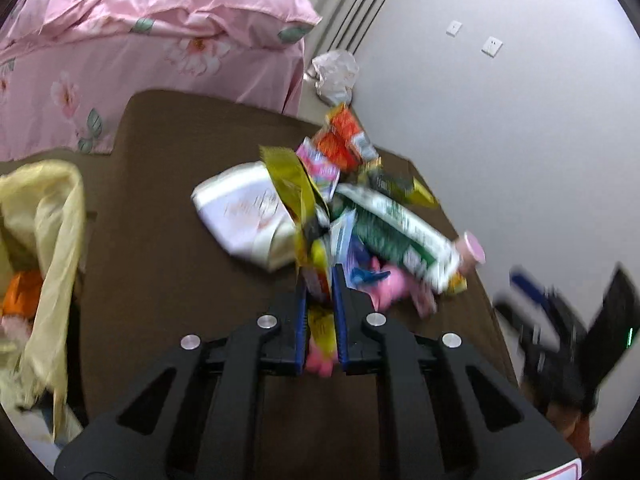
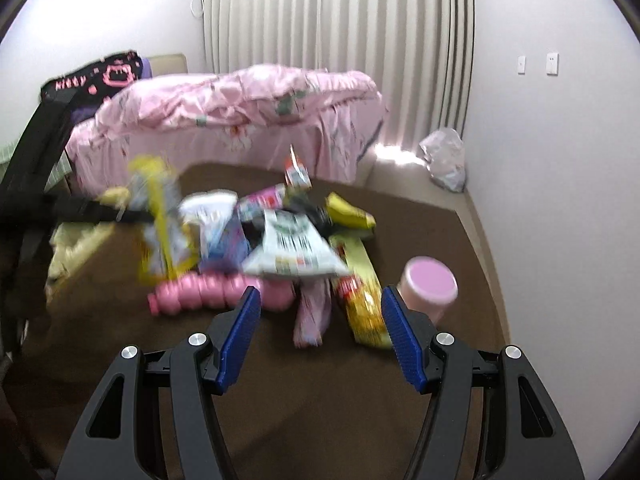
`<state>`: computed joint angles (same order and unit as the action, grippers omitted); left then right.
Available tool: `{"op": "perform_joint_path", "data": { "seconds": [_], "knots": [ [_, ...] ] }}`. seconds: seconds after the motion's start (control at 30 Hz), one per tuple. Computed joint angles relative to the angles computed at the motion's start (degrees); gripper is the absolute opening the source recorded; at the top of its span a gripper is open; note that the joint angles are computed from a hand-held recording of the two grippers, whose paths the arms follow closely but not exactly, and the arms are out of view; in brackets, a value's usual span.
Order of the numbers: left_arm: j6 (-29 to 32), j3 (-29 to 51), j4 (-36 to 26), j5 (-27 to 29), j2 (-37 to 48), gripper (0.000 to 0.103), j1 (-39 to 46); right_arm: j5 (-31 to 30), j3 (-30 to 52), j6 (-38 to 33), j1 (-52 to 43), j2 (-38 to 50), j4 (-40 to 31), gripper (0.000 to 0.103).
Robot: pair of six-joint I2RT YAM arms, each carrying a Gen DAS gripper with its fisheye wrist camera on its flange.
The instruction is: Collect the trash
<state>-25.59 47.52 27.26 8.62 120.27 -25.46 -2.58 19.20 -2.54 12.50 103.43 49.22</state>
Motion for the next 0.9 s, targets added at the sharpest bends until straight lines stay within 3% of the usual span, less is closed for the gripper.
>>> {"op": "perform_joint_path", "data": {
  "seconds": [0.23, 0.4, 0.47, 0.57, 0.73, 0.77, 0.8, 0.9],
  "knots": [
    [-1.35, -9.04, 6.35, 3.33, -2.52, 0.011, 1.12, -6.27, 13.87, -0.98, -0.49, 4.23, -12.74, 0.059],
    [-2.41, -12.01, 10.54, 5.83, -1.52, 0.012, 0.55, -4.02, 26.27, -2.15, 1.08, 12.06, -23.00, 0.059],
    [-2.19, -13.32, 11.54, 5.06, -1.50, 0.016, -0.34, -2.11, 29.33, -2.64, 1.85, 14.80, -25.15, 0.059],
    [-1.27, -16.24, 13.38, 3.34, -2.41, 0.033, -1.20, -2.17, 31.84, -2.35, 1.81, 17.22, -28.50, 0.059],
    [1.29, -22.03, 16.08, -0.13, -6.20, 0.050, -1.26, -5.08, 24.64, -0.69, 1.35, 13.12, -24.89, 0.057],
    [1.84, -23.49, 16.45, -1.60, -7.37, 0.051, -1.40, -3.87, 21.00, -0.96, 2.07, 10.85, -22.42, 0.050],
    [2.33, -24.86, 16.97, -3.07, -8.39, 0.053, -1.57, -3.38, 18.73, -1.24, 2.53, 9.33, -21.29, 0.013],
    [3.32, -29.03, 19.53, -6.27, -11.10, 0.054, -2.09, -3.31, 12.66, -0.73, 2.99, 5.80, -19.01, 0.012]
  ]
}}
